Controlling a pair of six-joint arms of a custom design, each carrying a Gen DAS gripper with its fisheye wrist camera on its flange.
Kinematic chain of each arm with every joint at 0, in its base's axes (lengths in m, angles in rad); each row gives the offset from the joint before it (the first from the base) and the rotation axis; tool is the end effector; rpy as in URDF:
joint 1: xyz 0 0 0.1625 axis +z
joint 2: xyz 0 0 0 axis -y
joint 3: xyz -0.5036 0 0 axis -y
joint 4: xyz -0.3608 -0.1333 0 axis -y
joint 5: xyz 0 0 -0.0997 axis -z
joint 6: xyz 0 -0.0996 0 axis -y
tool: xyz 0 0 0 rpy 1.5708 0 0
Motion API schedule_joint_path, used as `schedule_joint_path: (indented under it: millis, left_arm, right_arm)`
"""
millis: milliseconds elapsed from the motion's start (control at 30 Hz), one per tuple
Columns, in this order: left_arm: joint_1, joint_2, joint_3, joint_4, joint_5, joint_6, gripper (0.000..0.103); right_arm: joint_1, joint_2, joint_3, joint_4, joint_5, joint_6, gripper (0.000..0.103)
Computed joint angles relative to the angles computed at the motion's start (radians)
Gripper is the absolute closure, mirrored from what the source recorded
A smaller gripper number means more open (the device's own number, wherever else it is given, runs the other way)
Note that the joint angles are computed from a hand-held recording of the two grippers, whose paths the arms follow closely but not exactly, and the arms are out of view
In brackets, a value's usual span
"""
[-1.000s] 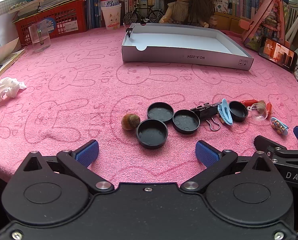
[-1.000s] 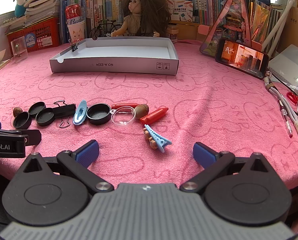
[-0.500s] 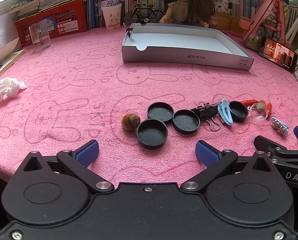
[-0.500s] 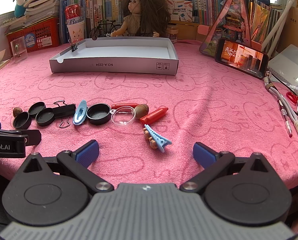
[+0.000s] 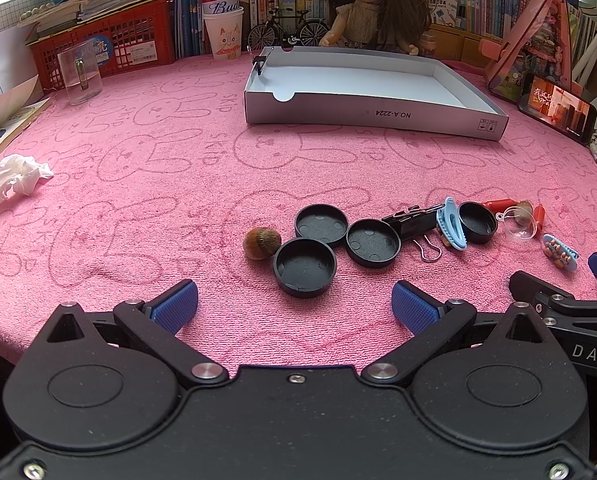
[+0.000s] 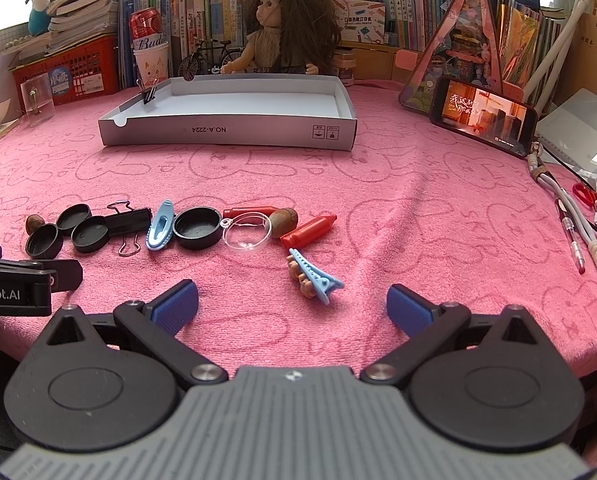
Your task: Organize rigid objects
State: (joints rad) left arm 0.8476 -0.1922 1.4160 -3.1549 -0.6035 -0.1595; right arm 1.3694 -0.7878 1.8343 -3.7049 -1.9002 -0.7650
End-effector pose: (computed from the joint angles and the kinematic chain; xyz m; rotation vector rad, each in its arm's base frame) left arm -0.3219 -0.6900 -0.0983 0.4210 2.2315 -0.8795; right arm -0.0341 -0.6724 0.2516 0.3948 -2.1497 0.9964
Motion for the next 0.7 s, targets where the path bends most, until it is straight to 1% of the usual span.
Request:
schedule_joint_path:
  millis: [467, 700]
  left_arm:
    - [0.000, 0.000, 0.000, 0.000, 0.000, 0.000, 0.000]
    - [0.002, 0.002, 0.002, -0.023, -0.002, 0.021, 0.000]
  right_arm:
    - [0.000, 0.000, 0.001, -0.001, 0.000, 0.000, 0.000]
    - [-0.007, -0.004, 0.015, -0.022, 0.023, -0.008, 0.000]
